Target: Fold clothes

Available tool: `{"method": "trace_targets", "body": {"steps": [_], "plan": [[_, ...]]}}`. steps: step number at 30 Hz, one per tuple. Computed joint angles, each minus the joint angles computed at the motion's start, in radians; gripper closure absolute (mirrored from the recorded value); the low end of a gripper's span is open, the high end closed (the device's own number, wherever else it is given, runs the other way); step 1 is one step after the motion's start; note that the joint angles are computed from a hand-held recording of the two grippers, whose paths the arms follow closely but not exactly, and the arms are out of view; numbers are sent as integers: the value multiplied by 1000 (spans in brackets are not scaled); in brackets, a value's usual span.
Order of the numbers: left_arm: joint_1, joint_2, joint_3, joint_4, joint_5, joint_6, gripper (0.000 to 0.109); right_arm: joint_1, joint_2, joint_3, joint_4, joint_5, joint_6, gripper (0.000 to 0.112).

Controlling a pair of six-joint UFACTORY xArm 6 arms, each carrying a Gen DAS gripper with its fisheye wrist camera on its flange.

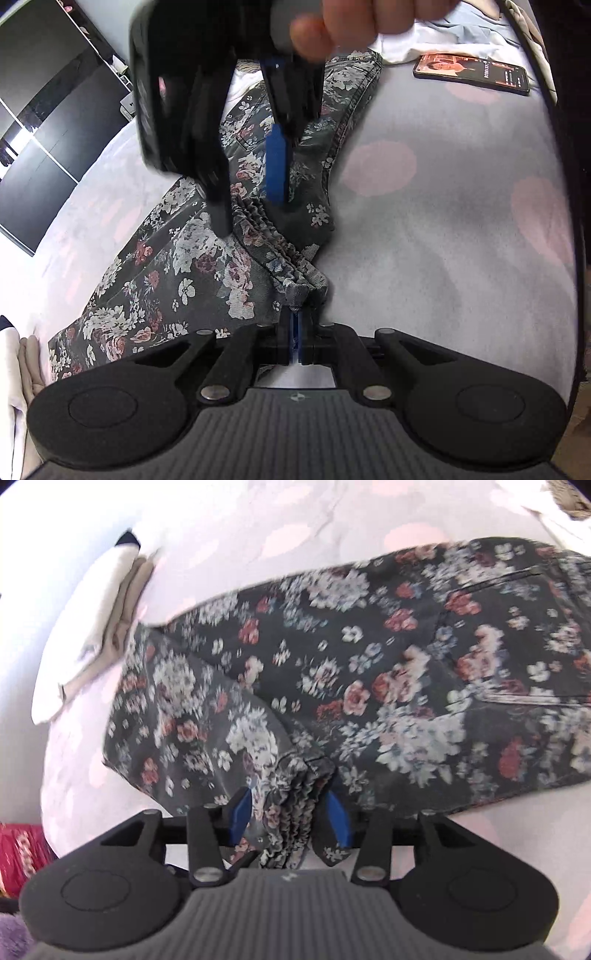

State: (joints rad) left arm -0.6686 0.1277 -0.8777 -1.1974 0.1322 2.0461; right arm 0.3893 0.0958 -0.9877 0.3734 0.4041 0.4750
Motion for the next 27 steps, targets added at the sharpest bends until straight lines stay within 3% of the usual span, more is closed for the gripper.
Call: {"method": "trace_targets", "body": {"steps": [4, 9, 13, 18, 22, 27], "plan": [[11, 6, -8, 41, 19, -58, 108, 6, 28, 6, 24, -20, -28, 68], [21, 17, -21, 86, 35, -117, 108, 19, 48, 15, 110, -62, -64, 82], [22, 12, -23, 32, 39, -65, 108, 22, 41, 9, 75, -61, -51, 89], [26, -14, -40, -125, 59, 74, 108, 30, -2, 18, -16, -88, -3, 93], [50, -72, -37, -167, 107, 97, 93, 25, -53, 12, -26, -97, 8, 93], [97, -149, -15, -182, 160, 122, 92, 11, -115, -3, -83, -114, 51, 94]]}}
